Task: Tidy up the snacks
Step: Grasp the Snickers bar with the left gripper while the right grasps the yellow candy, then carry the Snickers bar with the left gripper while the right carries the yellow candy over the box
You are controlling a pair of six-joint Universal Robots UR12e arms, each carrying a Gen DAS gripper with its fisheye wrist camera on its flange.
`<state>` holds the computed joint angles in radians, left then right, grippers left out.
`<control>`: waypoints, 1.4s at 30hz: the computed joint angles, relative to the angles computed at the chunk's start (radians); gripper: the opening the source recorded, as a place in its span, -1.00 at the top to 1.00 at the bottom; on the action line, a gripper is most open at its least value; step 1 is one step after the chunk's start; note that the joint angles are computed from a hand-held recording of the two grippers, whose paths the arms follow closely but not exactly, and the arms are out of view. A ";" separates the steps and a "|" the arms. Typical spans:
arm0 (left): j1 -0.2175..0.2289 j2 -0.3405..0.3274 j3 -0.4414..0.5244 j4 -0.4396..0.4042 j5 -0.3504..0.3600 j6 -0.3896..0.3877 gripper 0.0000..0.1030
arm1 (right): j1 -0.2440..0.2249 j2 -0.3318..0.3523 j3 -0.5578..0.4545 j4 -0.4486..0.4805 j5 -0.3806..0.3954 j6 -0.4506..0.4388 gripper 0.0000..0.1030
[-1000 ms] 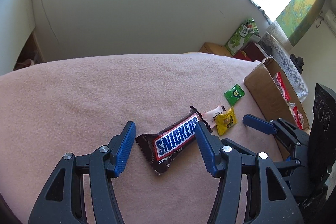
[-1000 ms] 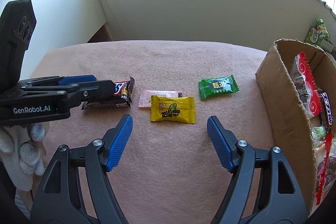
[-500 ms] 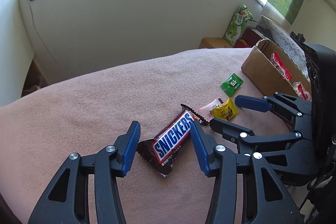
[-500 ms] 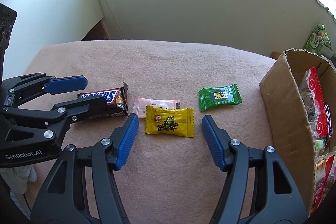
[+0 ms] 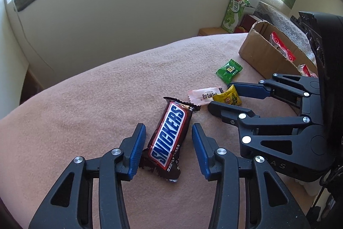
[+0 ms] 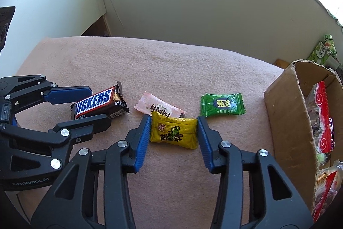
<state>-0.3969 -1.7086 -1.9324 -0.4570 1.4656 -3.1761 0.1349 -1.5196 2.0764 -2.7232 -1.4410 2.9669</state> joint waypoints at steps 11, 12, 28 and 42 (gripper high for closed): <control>0.006 0.012 -0.033 0.062 0.011 -0.077 0.48 | -0.009 -0.009 0.028 -0.023 0.030 0.001 0.40; 0.006 0.015 -0.036 0.066 0.013 -0.083 0.48 | -0.012 -0.014 0.034 -0.025 0.037 0.001 0.40; -0.032 0.068 -0.059 0.152 0.060 -0.134 0.48 | -0.075 -0.143 0.112 -0.054 0.156 -0.023 0.41; -0.095 0.061 -0.024 0.196 0.086 -0.129 0.48 | -0.152 -0.268 0.176 -0.062 0.227 -0.034 0.41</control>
